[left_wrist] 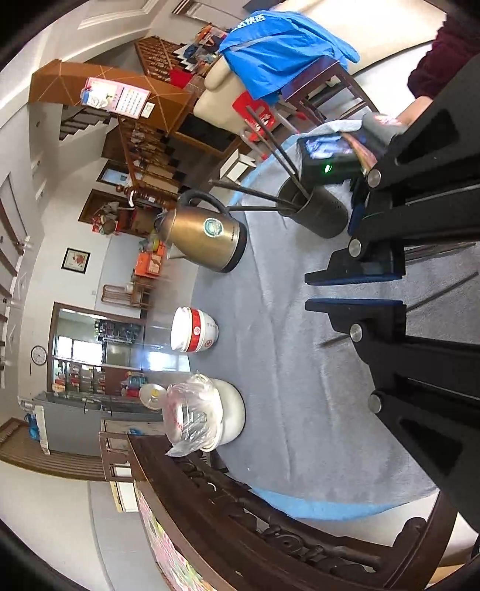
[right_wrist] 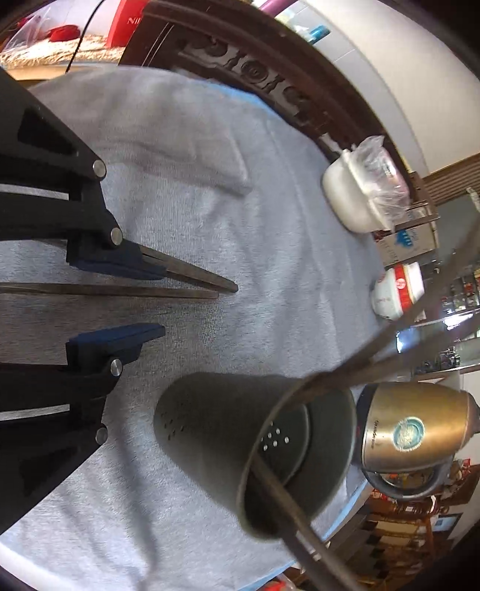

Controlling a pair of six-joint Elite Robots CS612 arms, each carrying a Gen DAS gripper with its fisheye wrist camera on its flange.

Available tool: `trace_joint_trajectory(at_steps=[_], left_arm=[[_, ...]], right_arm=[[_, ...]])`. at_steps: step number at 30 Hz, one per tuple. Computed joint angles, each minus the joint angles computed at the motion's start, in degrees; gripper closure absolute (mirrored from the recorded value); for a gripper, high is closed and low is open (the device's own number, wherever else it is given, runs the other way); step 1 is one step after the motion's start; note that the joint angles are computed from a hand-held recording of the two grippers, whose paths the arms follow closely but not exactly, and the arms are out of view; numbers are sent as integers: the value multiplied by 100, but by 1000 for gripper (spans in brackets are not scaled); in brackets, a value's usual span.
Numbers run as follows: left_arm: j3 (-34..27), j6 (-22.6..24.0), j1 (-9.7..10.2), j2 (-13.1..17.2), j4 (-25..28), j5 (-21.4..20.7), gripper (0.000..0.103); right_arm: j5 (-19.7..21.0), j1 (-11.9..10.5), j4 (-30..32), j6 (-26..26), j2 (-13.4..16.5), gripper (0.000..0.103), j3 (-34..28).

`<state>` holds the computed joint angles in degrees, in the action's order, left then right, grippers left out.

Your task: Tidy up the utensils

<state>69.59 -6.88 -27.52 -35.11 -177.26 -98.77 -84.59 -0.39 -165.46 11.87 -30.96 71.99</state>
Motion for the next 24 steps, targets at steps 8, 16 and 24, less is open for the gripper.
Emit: trace_joint_trajectory(at_steps=[8,16,24], left_arm=[[-735,-521,225,374,1306,-243,96],[-2468,-671,349,1265,3576,-686,77],[-4954,-154,130,2545,5677,63,61]], right_arm=[[-341,75,769,-68,236,83,-538],[-689,162,1185,-261,335,96,-864],[-312,86,607,-88,110,97,-404]])
